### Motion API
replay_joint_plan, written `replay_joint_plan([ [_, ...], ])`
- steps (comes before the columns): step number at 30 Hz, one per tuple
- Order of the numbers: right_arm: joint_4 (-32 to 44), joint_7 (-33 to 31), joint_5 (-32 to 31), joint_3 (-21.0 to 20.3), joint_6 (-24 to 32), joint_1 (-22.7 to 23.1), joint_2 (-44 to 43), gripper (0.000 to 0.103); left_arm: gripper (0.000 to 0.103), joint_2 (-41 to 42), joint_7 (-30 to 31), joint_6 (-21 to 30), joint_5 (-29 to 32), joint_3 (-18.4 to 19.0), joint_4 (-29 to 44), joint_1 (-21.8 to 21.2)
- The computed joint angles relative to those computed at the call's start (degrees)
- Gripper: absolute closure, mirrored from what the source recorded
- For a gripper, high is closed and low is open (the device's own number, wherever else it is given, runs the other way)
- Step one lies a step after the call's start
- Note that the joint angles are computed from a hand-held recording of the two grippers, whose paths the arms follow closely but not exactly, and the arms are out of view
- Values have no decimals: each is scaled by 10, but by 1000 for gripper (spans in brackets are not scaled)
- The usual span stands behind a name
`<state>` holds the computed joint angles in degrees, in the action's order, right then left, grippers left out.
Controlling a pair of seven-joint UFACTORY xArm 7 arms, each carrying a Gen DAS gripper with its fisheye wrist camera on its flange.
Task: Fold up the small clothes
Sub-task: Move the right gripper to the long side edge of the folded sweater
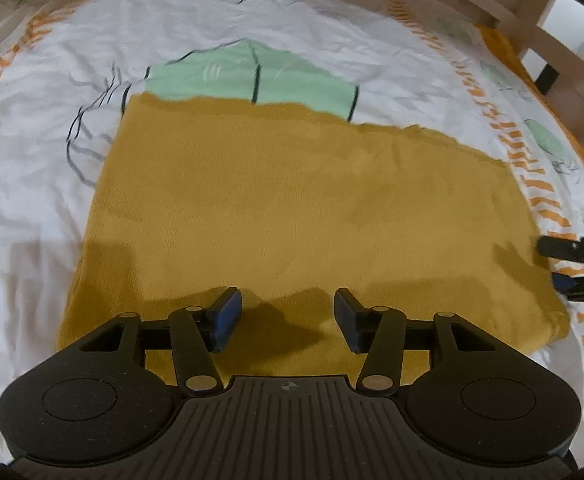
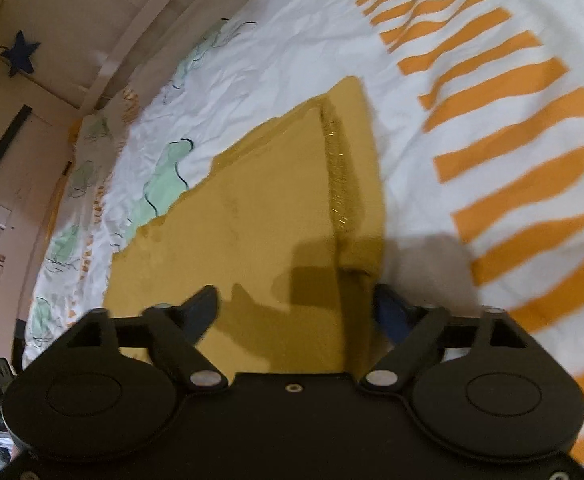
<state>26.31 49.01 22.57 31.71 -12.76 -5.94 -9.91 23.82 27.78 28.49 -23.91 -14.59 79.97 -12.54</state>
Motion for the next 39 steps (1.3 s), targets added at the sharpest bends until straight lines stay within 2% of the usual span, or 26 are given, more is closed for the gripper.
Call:
replay_joint_plan([
  [2, -4, 13, -25, -55, -28, 51, 13, 3, 54, 9, -26, 13, 18, 10, 24, -13],
  [5, -6, -4, -23, -82, -34, 81, 13, 2, 54, 27, -55, 24, 35, 12, 63, -27],
  [8, -14, 18, -70, -169, -41, 153, 13, 2, 53, 65, -101, 37, 70, 23, 124, -56],
  [13, -32, 133, -191, -301, -70, 241, 13, 2, 54, 143, -186, 77, 134, 44, 235, -104],
  [16, -39, 209, -274, -348, -91, 257, 16, 3, 54, 175, -214, 79, 159, 49, 274, -121],
  [22, -39, 310, -372, -372, -119, 240, 26, 3, 51, 205, -251, 73, 214, 68, 306, -150],
  [27, -38, 338, -388, -348, -129, 207, 32, 5, 50, 209, -252, 80, 230, 65, 315, -149],
  [29, -37, 323, -365, -327, -101, 193, 18, 6, 50, 209, -250, 83, 225, 60, 314, -144],
  [31, -39, 271, -307, -288, -78, 169, 2, 6, 50, 209, -251, 83, 222, 58, 315, -142],
  [32, -38, 261, -304, -291, -76, 171, 2, 5, 50, 208, -252, 81, 223, 59, 313, -143],
  [34, -37, 300, -364, -350, -108, 206, 25, 5, 50, 204, -255, 75, 227, 62, 304, -146],
  [35, -37, 309, -379, -359, -127, 206, 36, 4, 50, 202, -258, 75, 229, 63, 302, -147],
  [39, -32, 335, -432, -355, -184, 173, 65, 1, 50, 168, -256, 71, 223, 56, 256, -137],
])
